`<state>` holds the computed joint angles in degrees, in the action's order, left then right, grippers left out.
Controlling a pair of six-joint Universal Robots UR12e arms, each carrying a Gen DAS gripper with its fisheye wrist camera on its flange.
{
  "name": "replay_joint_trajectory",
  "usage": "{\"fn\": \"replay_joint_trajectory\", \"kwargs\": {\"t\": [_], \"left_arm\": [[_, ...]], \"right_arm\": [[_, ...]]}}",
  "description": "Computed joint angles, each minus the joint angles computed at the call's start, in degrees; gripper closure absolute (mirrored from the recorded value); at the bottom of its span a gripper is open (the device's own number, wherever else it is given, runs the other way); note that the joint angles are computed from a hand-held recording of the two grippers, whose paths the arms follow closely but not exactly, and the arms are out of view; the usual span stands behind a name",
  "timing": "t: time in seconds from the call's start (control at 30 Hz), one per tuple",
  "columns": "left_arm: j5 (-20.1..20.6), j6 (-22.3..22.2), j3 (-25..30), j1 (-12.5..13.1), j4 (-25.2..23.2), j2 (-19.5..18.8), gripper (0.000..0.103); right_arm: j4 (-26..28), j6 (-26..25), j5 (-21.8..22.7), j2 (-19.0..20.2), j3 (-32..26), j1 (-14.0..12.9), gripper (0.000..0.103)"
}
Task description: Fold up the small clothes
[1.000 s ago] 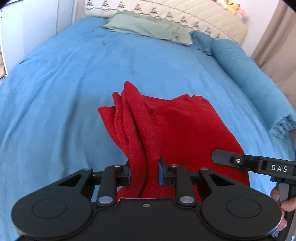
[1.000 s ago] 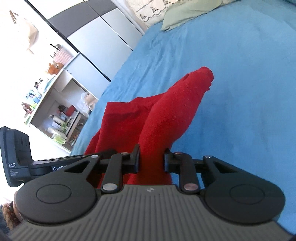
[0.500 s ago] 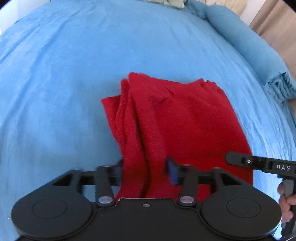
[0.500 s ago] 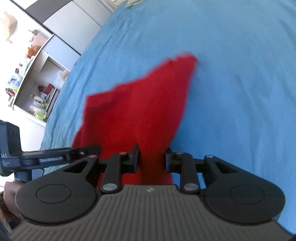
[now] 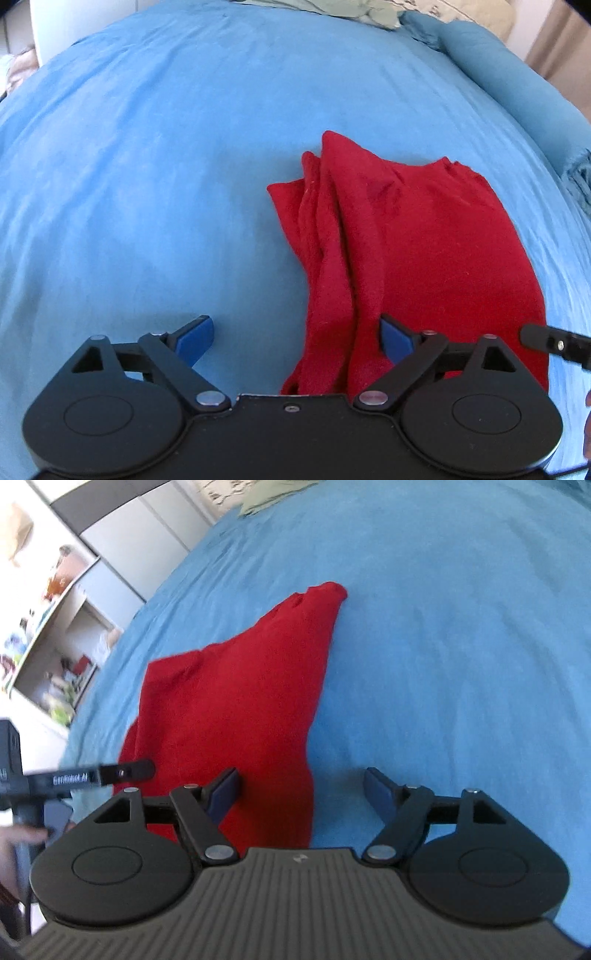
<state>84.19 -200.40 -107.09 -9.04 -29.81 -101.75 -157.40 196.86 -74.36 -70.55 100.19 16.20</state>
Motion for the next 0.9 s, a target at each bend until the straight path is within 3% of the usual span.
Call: {"fn": "replay_joint_trajectory", "kwargs": {"t": [0.17,0.3,0.43,0.6,0.77,0.9], "left_arm": [[2.6,-1.5,1.1,-0.6,-1.6,3.0,0.014],[5.3,-2.7,2.0,-1.1,-3.1,8.7,0.014],[10.3,-4.6,4.9,-2.9,-7.4,14.8,0.014],[15.7,-6.2,9.8,-6.5,-16.7,20.9,0.011],[20.0,-6.4,13.6,-10.7,-26.2,24.0,0.011],[23.0,-9.5,15.8,-13.7,-33.3,25.0,0.01]], "right_arm": [[-2.2,0.3,0.9,-2.2,0.1,-0.1,0.015],[1.1,-1.2,-0.3,-6.7,-2.2,0.6,0.015],[9.3,-2.9,-3.7,-12.4,-6.4,2.4,0.014],[20.4,-6.4,-11.3,-18.0,-12.2,6.3,0.011],[33.0,-3.9,-19.7,-20.1,-18.6,11.0,0.006],[42.2,0.1,-26.2,-21.1,-21.8,14.1,0.003]]}}
